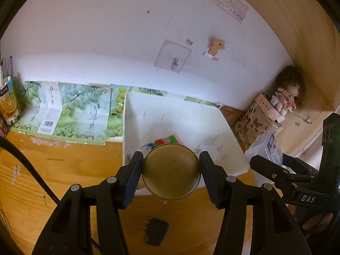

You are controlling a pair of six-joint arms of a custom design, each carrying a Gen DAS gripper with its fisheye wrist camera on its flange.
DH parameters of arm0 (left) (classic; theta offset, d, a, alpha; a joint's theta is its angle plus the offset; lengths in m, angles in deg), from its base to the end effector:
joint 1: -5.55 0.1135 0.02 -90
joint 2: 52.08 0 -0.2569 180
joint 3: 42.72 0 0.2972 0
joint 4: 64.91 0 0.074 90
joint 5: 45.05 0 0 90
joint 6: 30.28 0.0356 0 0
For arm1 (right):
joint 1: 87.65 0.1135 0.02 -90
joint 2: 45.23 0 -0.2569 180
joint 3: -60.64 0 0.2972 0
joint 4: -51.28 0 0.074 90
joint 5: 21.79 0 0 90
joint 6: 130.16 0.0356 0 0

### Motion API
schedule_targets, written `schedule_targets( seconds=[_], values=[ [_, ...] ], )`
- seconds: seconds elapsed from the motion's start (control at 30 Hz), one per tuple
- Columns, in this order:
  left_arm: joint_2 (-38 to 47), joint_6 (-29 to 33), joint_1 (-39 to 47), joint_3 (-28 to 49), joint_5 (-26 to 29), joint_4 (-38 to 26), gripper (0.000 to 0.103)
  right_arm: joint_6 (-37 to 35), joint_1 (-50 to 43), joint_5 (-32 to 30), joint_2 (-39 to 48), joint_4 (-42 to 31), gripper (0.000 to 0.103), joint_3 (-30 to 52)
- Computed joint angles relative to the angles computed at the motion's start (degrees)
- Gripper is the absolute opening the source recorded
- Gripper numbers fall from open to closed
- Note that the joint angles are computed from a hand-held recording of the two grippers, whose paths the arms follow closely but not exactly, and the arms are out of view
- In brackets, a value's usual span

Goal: Organize rigid objects
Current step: 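Carry the gold tin with the left tool while the right tool carries the clear box to the bin, then open both tools to drop the gold tin and clear box into the bin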

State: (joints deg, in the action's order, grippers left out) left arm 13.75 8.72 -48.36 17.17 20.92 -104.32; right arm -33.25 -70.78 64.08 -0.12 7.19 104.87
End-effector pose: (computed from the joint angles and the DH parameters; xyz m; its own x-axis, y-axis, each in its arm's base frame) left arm 0.1798 -0.2220 0.2413 -0.7063 -0.2360 -0.6674 0.0327 0.9309 -0.3638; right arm 0.2034 0.0644 0.2135 -0.7121 -0.0906 -0.6962 -0.2544 0.9575 0.1356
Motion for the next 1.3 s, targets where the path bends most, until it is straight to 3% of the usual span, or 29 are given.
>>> schedule_targets(
  seconds=[0.63, 1.0, 1.03, 1.13, 1.3],
  values=[
    [12.7, 2.8, 3.2, 7.4, -6.5, 12.5, 0.058, -12.9, -8.7, -9.9, 15.9, 20.6, 0.1, 3.2],
    [15.4, -0.6, 3.6, 8.7, -7.7, 12.6, 0.059, -13.2, -13.2, -16.9, 23.2, 25.6, 0.101, 4.2],
    [15.6, -1.3, 3.6, 8.7, -7.7, 12.3, 0.06, -13.1, -13.6, -17.1, 23.7, 25.7, 0.101, 4.2],
    [16.1, -3.1, 3.3, 9.0, -8.5, 11.0, 0.076, -13.0, -13.8, -17.2, 26.8, 25.0, 0.101, 5.9],
    [15.4, -5.9, 1.8, 9.1, -10.7, 8.2, 0.082, -13.6, -14.2, -18.6, 27.6, 24.0, 0.103, 6.6]
  ],
)
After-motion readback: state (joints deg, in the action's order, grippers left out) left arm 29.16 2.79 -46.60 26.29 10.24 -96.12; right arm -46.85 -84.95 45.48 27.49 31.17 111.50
